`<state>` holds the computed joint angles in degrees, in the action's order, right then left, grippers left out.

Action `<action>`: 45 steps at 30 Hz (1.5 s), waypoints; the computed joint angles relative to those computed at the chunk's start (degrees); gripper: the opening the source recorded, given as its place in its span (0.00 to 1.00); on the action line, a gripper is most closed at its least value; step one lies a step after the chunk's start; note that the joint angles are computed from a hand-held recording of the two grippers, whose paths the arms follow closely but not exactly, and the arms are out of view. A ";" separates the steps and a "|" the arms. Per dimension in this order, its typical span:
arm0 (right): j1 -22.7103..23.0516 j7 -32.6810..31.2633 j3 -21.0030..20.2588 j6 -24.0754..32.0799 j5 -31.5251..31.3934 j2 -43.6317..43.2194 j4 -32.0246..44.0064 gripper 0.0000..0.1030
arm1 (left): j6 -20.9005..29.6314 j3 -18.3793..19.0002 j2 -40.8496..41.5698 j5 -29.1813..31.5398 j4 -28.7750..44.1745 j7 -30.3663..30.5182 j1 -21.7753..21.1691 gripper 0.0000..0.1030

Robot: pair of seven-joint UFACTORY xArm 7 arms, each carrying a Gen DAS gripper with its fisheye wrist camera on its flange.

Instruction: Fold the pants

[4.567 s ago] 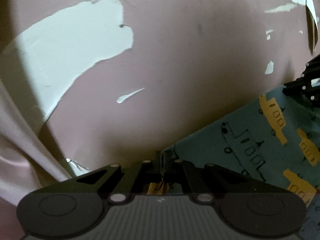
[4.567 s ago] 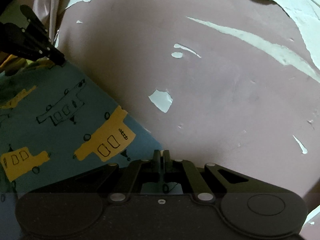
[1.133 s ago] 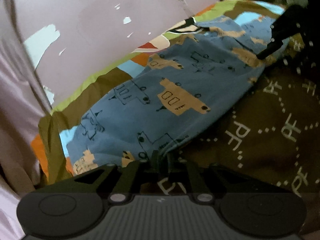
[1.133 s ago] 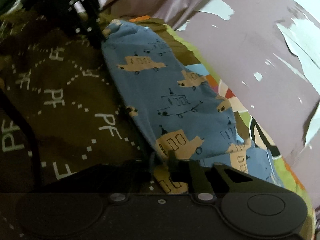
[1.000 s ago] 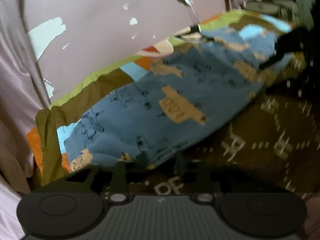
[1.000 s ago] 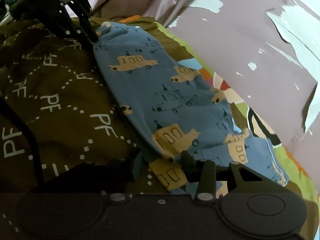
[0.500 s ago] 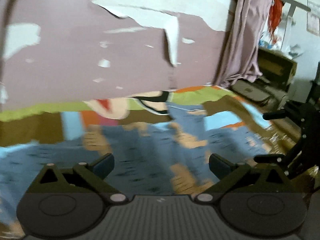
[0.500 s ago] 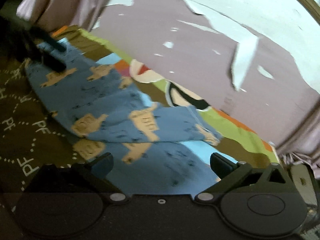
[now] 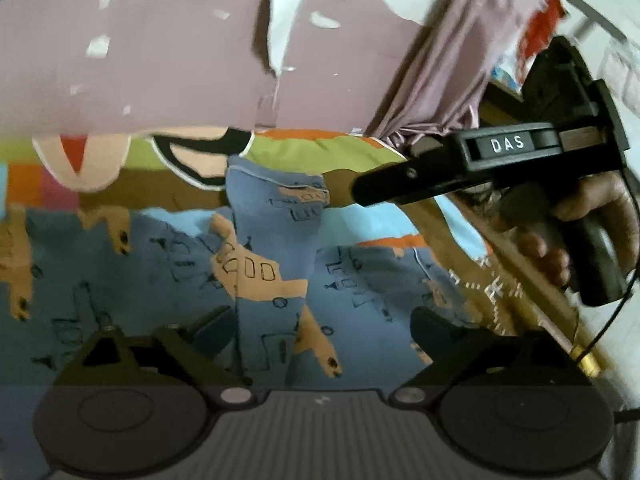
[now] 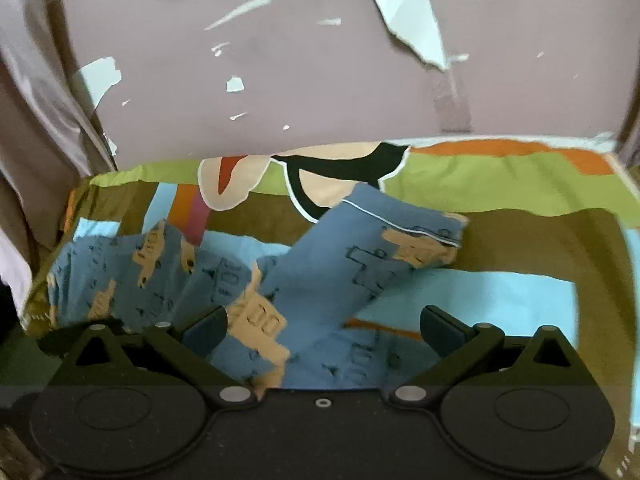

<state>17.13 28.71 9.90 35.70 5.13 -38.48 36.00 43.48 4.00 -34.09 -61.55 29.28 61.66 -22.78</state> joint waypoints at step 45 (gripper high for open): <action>-1.76 20.95 -1.35 2.75 -18.81 29.88 20.72 0.02 | -2.34 -3.20 8.91 9.52 6.16 -20.17 2.19 0.00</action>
